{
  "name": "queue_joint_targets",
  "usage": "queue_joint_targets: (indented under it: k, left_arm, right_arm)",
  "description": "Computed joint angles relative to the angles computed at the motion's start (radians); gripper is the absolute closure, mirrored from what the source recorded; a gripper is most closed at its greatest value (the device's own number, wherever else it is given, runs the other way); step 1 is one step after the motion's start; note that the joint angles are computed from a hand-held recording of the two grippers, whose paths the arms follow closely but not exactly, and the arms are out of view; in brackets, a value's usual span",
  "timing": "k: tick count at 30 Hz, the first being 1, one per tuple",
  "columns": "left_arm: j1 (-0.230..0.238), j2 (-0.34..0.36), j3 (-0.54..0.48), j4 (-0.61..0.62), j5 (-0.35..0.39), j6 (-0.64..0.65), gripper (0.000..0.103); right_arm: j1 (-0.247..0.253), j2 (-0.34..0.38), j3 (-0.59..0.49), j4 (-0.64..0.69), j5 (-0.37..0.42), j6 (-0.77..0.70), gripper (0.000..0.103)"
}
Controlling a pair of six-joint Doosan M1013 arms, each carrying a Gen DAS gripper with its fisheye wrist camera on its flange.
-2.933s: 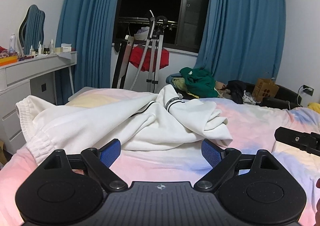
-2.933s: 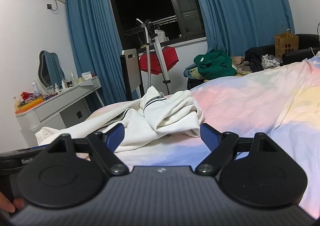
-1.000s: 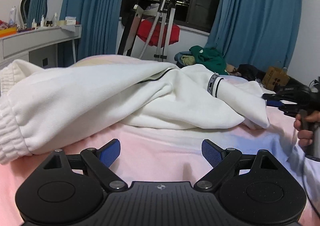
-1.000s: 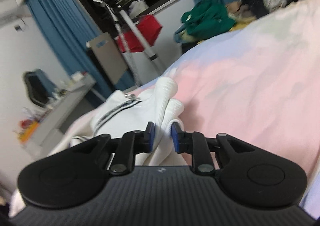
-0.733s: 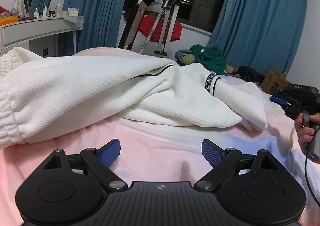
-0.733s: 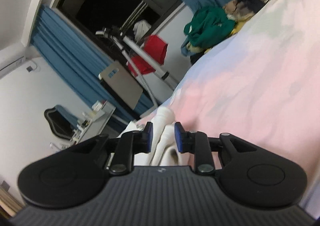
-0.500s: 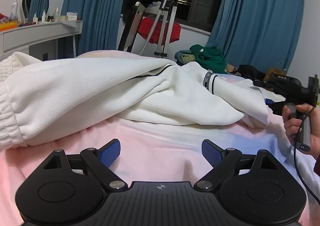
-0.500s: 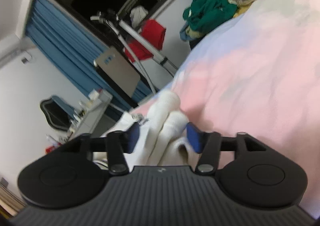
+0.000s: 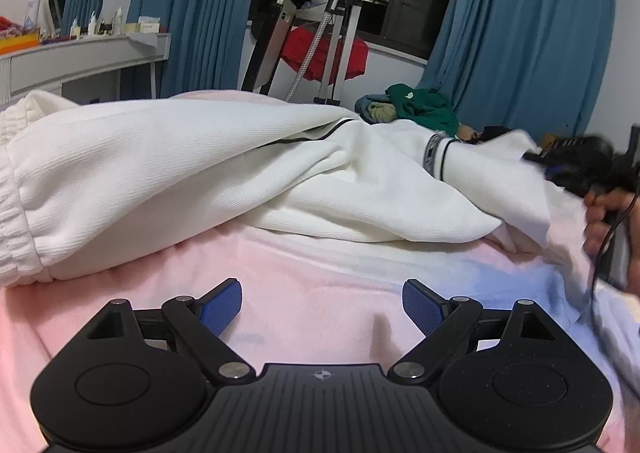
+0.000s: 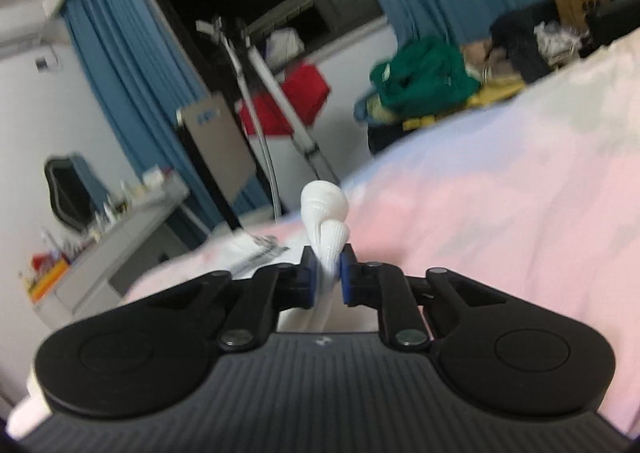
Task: Fold clothes
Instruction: 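Lift the held leg, lay it straight along the bed, open right gripper, then grasp the sweatpants fabric edge with the left gripper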
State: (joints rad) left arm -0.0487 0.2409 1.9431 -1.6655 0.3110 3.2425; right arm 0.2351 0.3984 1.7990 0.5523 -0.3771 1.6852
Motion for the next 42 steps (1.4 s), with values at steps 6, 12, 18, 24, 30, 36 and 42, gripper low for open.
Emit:
queue_joint_targets:
  k: [6,12,18,24,30,36,42]
  left_arm:
    - [-0.006,-0.006,0.009,-0.075,-0.005,0.104,0.014]
    - [-0.011,-0.009,0.011,-0.093,-0.016,0.133,0.014]
    - [-0.019,-0.003,-0.002,-0.039,-0.035,0.071,0.015]
    - [-0.019,-0.011,0.000,-0.133,-0.035,0.185,0.015]
    - [0.004,-0.030,0.019,-0.232,0.062,0.302,0.015]
    - [0.018,-0.055,0.036,-0.255,0.108,0.358,0.014]
    - [0.024,-0.081,0.054,-0.348,0.104,0.477,0.015]
  right_arm:
    - [-0.001,-0.059,0.070,0.230,-0.224,-0.154,0.090]
    - [-0.055,-0.082,0.145,0.640,-0.424,-0.273,0.090]
    - [-0.099,-0.030,0.155,0.812,-0.334,-0.357,0.089]
    - [-0.091,-0.036,0.135,0.899,-0.319,-0.398,0.061]
    - [-0.036,-0.103,0.154,0.936,-0.340,-0.509,0.019]
    - [0.057,-0.179,0.173,1.064,-0.341,-0.693,0.019]
    - [0.189,-0.269,0.182,1.104,-0.356,-0.790,0.019]
